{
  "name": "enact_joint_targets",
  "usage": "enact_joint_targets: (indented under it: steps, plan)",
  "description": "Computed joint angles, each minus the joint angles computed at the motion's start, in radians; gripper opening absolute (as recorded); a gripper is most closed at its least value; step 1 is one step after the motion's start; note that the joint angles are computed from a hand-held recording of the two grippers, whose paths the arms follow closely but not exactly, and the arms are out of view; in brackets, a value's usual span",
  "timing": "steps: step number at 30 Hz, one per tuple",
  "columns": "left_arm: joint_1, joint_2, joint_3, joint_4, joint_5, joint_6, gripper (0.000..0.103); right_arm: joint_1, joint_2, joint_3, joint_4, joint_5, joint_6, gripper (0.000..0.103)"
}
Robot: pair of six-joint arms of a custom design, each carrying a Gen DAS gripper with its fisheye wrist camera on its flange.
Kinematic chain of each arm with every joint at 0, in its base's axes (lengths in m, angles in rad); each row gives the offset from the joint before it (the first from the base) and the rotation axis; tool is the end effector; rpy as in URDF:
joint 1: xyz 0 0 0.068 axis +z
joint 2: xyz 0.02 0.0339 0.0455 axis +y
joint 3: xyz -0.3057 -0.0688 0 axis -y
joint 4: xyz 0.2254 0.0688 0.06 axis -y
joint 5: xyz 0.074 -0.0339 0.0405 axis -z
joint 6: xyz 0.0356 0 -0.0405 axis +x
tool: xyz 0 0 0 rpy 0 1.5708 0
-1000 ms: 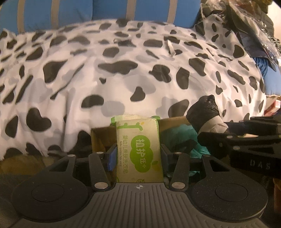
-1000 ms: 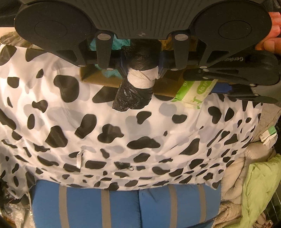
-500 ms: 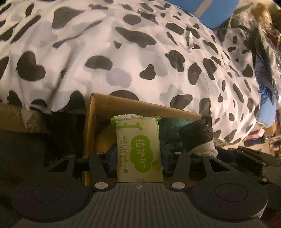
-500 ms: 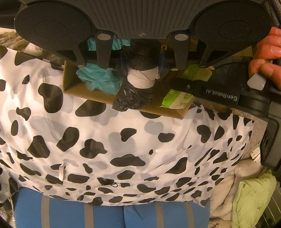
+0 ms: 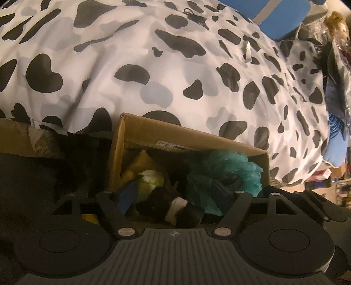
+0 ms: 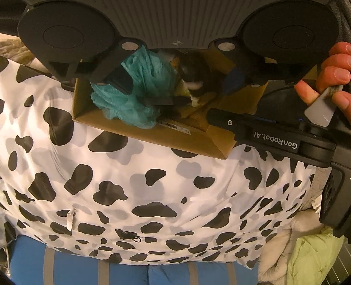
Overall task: Organize soft objects
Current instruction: 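Lower the soap packet and black roll into the cardboard box and open both tools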
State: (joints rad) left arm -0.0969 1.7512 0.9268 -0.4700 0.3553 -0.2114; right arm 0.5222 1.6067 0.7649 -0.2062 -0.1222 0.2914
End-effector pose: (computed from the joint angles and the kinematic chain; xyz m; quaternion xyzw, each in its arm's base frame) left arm 0.2986 -0.0415 0.1862 -0.0315 0.9747 -0.1938 0.1071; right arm 0.2409 0.1437 0.1961 -0.1267 0.9560 0.1562 0.2136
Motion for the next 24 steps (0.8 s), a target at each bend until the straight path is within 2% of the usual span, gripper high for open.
enact_joint_targets:
  steps: [3,9,13,19,24]
  plan:
    - [0.002,0.003,0.003,-0.004,-0.007,-0.003,0.073,0.001,0.006,0.006,-0.008,0.006,0.001,0.098]
    - [0.003,0.004,0.004,-0.006,-0.026,-0.005,0.073,0.008,0.025,0.021,-0.033,0.024,-0.002,0.103]
    - [0.000,-0.008,-0.002,0.005,-0.051,-0.009,0.073,0.010,0.038,0.030,-0.054,0.034,-0.002,0.103]
    - [-0.030,-0.027,-0.004,0.013,-0.156,0.016,0.073,-0.003,0.051,0.040,-0.081,0.070,0.029,0.103]
    - [-0.040,-0.038,-0.008,0.019,-0.184,0.038,0.073,-0.021,0.053,0.041,-0.097,0.109,0.059,0.103]
